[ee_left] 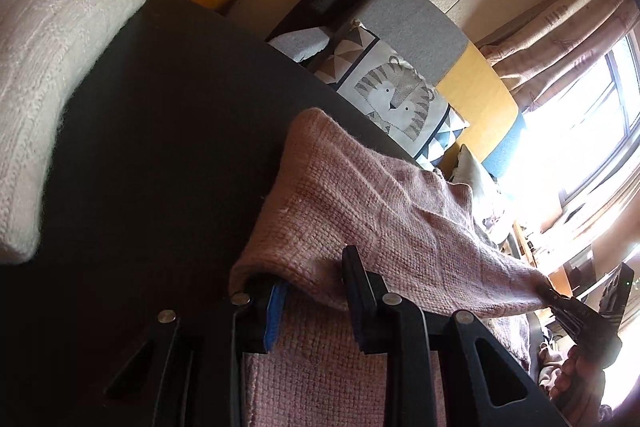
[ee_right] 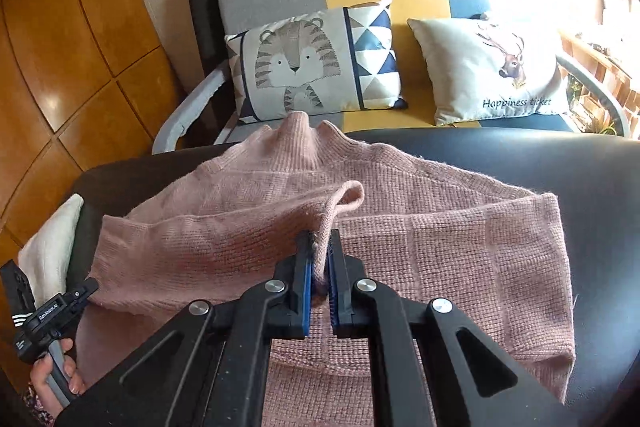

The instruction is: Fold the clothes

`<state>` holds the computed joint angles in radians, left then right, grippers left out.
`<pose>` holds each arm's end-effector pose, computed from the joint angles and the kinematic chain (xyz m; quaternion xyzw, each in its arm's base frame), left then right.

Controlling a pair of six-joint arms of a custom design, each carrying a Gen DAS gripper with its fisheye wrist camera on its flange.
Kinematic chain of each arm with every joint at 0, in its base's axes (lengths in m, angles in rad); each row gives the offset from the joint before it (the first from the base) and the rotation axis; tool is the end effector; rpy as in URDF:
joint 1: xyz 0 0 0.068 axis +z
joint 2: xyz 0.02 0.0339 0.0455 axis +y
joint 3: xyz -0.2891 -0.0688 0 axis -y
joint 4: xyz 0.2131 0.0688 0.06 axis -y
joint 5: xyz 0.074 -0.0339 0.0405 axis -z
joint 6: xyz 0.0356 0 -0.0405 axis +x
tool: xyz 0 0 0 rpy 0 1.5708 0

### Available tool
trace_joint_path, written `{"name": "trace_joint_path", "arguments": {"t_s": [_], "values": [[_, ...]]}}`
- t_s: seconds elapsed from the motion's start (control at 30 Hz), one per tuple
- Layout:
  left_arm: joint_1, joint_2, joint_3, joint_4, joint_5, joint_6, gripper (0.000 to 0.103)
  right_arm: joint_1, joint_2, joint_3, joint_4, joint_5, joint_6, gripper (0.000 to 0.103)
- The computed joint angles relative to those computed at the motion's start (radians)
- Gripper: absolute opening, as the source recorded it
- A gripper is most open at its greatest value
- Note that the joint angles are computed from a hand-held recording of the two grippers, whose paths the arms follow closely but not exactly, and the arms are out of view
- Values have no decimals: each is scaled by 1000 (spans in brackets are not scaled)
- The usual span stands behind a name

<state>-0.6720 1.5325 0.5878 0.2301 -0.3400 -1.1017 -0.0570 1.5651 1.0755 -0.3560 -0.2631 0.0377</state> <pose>0.2137 -0.1549 0.1944 -0.2598 0.8611 -0.2199 0.3778 0.3065 -0.0082 0.2742 -0.0026 0.9281 0.1192 0.3528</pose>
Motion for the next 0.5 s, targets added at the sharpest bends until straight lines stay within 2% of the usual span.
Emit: {"name": "trace_joint_path", "arguments": {"t_s": [0.17,0.37,0.5], "values": [[5,5,-9,24,14,6,27,-25,119,13,-20,7,40,7],[15,6,-6,26,40,9,27,6,94,-112,146,65,-15,7],[-51,-20,64,-147,-1,13,27,-40,99,-145,197,-21,34,7]]}}
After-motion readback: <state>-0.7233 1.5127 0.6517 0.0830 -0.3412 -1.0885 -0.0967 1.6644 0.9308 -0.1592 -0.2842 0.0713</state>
